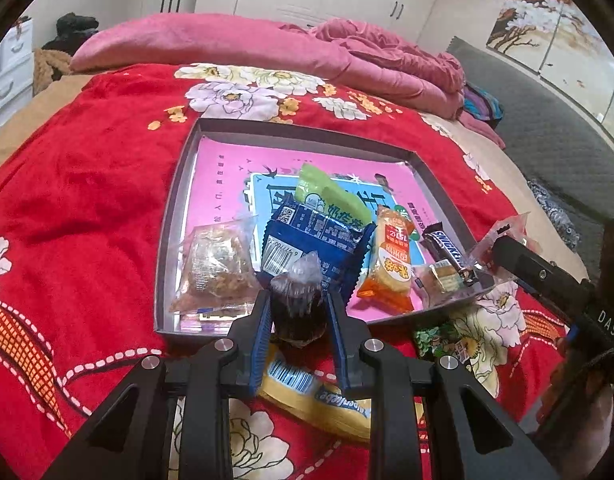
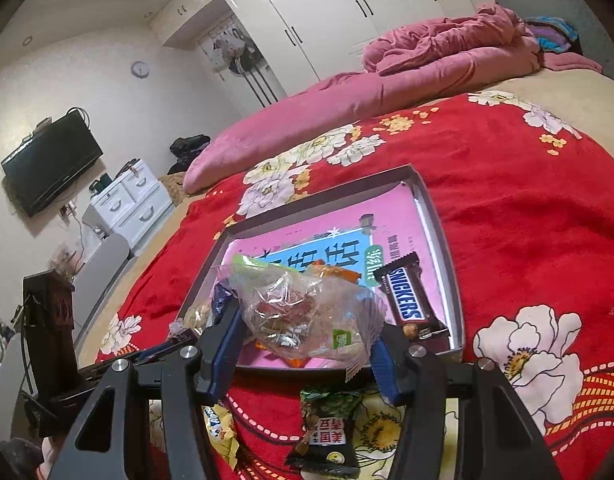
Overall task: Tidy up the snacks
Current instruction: 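Carry the clear bag into the tray with the right tool while the left carries the dark candy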
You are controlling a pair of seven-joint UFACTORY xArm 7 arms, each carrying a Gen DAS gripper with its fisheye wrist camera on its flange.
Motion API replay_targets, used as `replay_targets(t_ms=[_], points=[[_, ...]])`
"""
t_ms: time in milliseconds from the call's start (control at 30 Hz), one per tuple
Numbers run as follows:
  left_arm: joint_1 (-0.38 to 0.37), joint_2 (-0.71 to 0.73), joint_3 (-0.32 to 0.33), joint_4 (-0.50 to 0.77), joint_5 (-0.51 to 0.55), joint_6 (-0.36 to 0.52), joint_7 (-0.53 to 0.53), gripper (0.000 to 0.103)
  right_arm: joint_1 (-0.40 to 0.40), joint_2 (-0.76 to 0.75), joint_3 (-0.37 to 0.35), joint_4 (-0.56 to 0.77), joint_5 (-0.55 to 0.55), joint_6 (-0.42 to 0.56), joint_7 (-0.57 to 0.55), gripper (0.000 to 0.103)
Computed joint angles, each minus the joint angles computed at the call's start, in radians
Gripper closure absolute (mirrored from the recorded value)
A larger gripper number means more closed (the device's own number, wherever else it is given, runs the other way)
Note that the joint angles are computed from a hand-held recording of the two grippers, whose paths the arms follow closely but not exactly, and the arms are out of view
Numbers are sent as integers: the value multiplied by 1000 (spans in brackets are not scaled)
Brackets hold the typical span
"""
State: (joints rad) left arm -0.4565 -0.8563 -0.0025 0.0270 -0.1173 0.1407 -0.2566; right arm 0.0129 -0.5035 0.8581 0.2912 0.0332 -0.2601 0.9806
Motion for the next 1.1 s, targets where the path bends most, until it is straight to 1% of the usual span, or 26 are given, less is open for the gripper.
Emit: replay_targets(t_ms=[167, 267, 500, 600, 733, 967, 1100], points=[[0, 38, -14, 14, 7, -19, -7, 75, -22, -11, 10, -1, -3, 17, 10, 46], [-2, 60, -12, 22, 9, -28, -8, 75, -43, -9, 24, 4, -10, 29, 21, 46], [-1, 108, -15, 42, 11, -46, -16, 75, -132, 16, 92, 49, -75, 102, 53, 46], [6, 131, -22, 51, 16, -55, -21, 75, -170, 31, 120, 67, -113, 114, 76, 46], [1, 143, -12, 55, 16, -62, -18, 75, -215, 23, 158, 85, -154, 136, 110, 45], [-10, 160, 1, 60, 8, -71, -17, 75, -220, 12, 150, 81, -197, 145, 159, 45], [0, 158, -9, 57, 9, -72, -23, 73, -216, -5, 143, 70, -205, 139, 182, 39]])
